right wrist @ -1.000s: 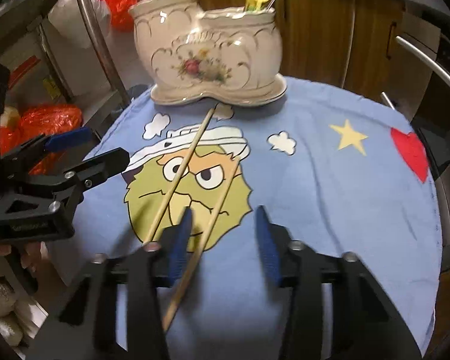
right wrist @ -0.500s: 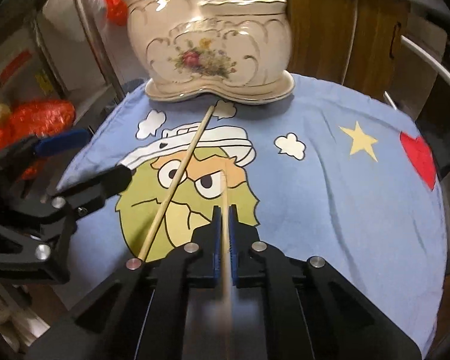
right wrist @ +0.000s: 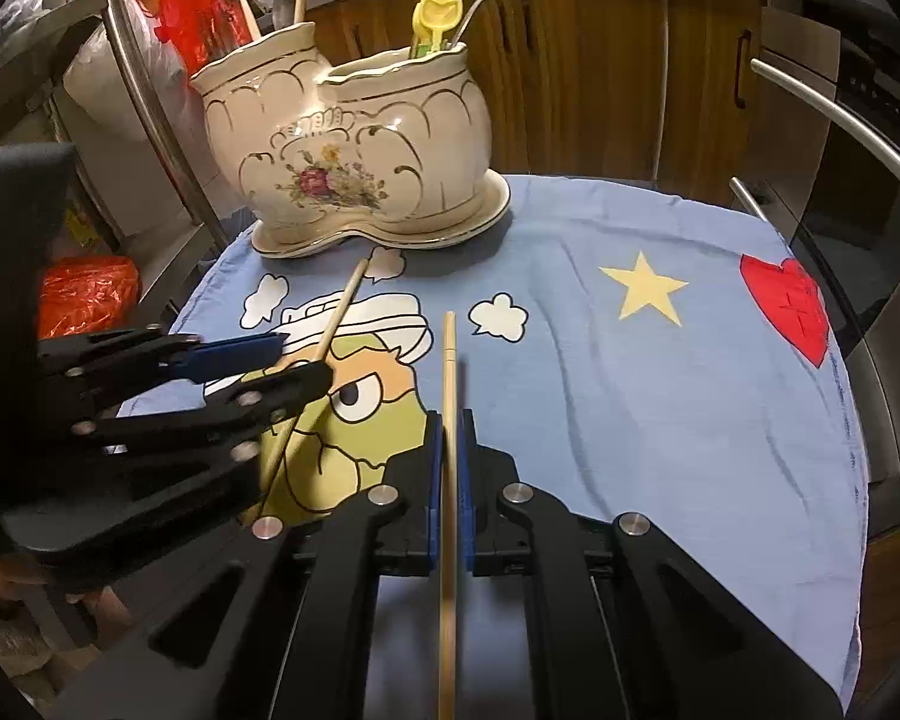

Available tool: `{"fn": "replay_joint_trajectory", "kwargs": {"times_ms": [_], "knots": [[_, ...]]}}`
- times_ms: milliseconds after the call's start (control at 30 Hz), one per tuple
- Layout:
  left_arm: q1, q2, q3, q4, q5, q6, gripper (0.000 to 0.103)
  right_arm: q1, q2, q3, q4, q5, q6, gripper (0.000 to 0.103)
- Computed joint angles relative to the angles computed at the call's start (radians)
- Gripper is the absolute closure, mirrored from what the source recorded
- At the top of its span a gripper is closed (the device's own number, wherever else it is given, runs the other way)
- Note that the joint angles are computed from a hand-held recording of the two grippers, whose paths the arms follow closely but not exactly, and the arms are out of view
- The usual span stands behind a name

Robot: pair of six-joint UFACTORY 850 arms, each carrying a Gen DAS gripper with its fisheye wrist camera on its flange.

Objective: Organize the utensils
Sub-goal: 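Grasp a chopstick with the right tool while the left tool grasps the other chopstick, then lift both chopsticks and carry them above the ceramic holder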

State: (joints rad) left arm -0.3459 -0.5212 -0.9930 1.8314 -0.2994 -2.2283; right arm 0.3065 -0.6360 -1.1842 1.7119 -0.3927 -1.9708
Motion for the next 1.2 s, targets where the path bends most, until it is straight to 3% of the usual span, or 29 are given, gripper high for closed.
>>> {"fn": "replay_joint_trajectory", "kwargs": {"times_ms": [67, 233, 433, 567, 767, 1000, 1200], "knots": [[-0.003, -0.031, -0.037, -0.111, -0.018, 0.109, 0.080, -0.002, -0.002, -0.002, 0.006, -0.003, -0.006, 0.098], [-0.018, -0.053, -0.061, -0.158, -0.072, 0.172, 0.095, -0.009, -0.003, 0.000, 0.025, -0.016, -0.028, 0.098], [-0.002, -0.021, -0.017, -0.006, -0.028, 0.007, 0.098, -0.022, 0.002, 0.006, 0.045, -0.051, -0.047, 0.098], [0.004, 0.045, 0.057, 0.194, -0.009, -0.183, 0.098, -0.028, 0.012, 0.013, 0.051, -0.076, -0.056, 0.098], [-0.002, 0.177, 0.169, 0.425, -0.057, -0.406, 0.098, -0.034, 0.031, 0.009, 0.066, -0.116, -0.062, 0.098], [-0.008, 0.292, 0.225, 0.516, -0.138, -0.464, 0.098, -0.032, 0.056, -0.017, 0.115, -0.171, -0.082, 0.098], [0.035, 0.361, 0.226, 0.618, -0.204, -0.519, 0.098, -0.026, 0.055, -0.081, 0.147, -0.206, -0.081, 0.098]]}}
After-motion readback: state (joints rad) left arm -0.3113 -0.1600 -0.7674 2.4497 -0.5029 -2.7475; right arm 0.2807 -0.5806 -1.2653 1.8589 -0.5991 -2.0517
